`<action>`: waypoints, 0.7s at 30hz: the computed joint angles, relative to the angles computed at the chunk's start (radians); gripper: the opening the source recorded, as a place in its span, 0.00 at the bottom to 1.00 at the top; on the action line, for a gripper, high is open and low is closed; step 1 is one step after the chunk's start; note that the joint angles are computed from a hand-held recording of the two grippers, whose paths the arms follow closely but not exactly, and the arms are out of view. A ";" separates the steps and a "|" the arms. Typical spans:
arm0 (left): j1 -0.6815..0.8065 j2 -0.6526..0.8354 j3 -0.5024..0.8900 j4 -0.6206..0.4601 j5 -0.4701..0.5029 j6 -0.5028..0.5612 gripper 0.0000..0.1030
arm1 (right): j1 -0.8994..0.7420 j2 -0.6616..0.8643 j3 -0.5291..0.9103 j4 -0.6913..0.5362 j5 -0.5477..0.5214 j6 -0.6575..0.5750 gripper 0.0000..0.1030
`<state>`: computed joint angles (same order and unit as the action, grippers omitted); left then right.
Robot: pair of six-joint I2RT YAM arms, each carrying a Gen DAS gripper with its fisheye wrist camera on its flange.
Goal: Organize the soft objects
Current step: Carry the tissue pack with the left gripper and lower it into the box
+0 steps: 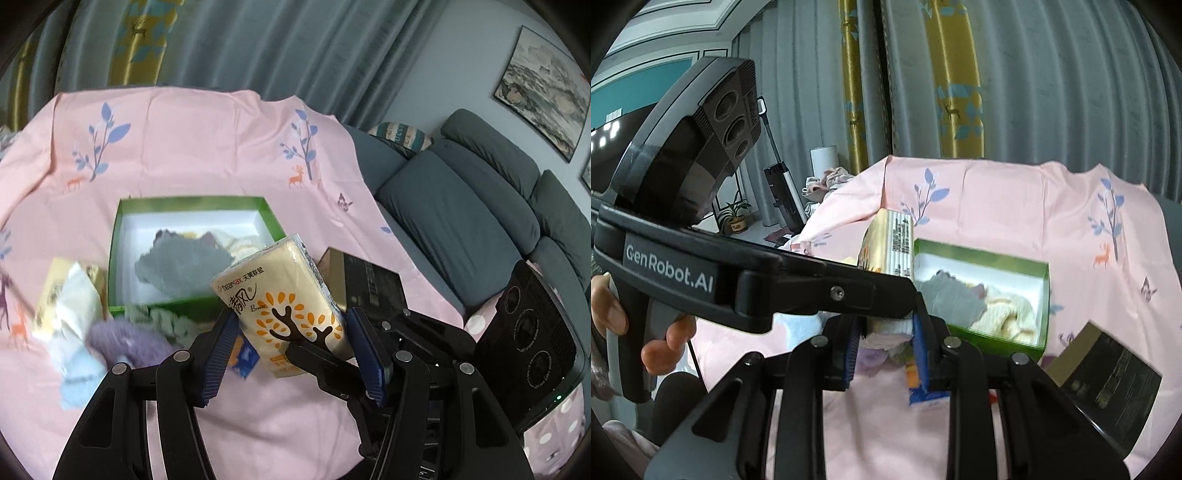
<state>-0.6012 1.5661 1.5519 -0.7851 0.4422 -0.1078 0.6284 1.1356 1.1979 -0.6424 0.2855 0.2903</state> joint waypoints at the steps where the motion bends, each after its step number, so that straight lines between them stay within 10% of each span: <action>1: 0.000 0.015 0.025 -0.010 -0.002 0.007 0.60 | -0.012 0.006 0.007 0.005 -0.006 -0.015 0.24; 21: 0.030 0.571 0.663 -0.223 -0.027 0.046 0.59 | -0.303 0.236 -0.012 0.209 -0.236 -0.129 0.24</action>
<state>-0.5707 2.1371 2.2144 -1.0083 0.4153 -0.0621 0.3252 1.3715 1.1856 -0.4331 0.0496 0.1616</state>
